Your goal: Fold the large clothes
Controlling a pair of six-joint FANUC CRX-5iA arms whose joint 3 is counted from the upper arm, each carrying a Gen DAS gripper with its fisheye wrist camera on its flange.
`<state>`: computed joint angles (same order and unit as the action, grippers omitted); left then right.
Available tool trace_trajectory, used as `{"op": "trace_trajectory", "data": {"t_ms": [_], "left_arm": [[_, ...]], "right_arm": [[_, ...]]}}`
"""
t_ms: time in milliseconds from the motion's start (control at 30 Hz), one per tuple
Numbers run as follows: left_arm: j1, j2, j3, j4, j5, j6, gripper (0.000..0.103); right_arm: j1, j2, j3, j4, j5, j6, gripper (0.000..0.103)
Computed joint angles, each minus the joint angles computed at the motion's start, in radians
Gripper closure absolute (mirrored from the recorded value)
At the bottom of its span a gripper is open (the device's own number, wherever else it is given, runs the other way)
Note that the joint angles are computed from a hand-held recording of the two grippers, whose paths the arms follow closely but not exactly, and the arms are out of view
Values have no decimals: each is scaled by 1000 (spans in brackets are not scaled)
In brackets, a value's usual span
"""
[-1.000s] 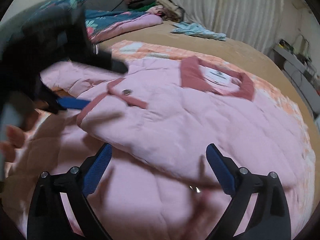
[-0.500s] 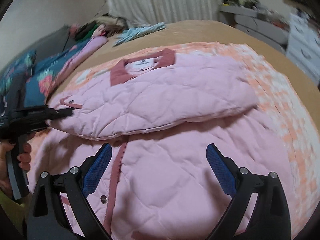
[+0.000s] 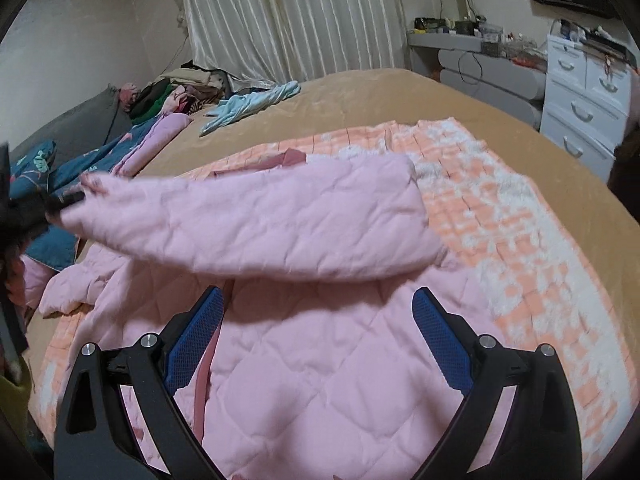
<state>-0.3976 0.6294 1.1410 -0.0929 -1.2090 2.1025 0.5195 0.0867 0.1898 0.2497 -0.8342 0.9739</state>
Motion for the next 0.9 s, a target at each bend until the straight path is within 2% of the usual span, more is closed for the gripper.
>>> {"op": "trace_trajectory", "data": {"t_ms": [167,300,500,667,900], "left_arm": [[18,-15,-100,3,-17,12,92],[31,-39,-198,20,-14,15,92],[38,-44,-253,48,-14,-11,90],[43,-52,-280,62,-3,-11,86],[59,-83,-361,109,52,-23,74]], "right_arm": [[-6,93,112,-5,-50,80,9],[-21,194,243,-51,-130,143,9],[-22,302,362,-65,-223,197,9],[-55,363,416,-139,-301,167,8],[-50,397,403,-96,-309,122,8]]}}
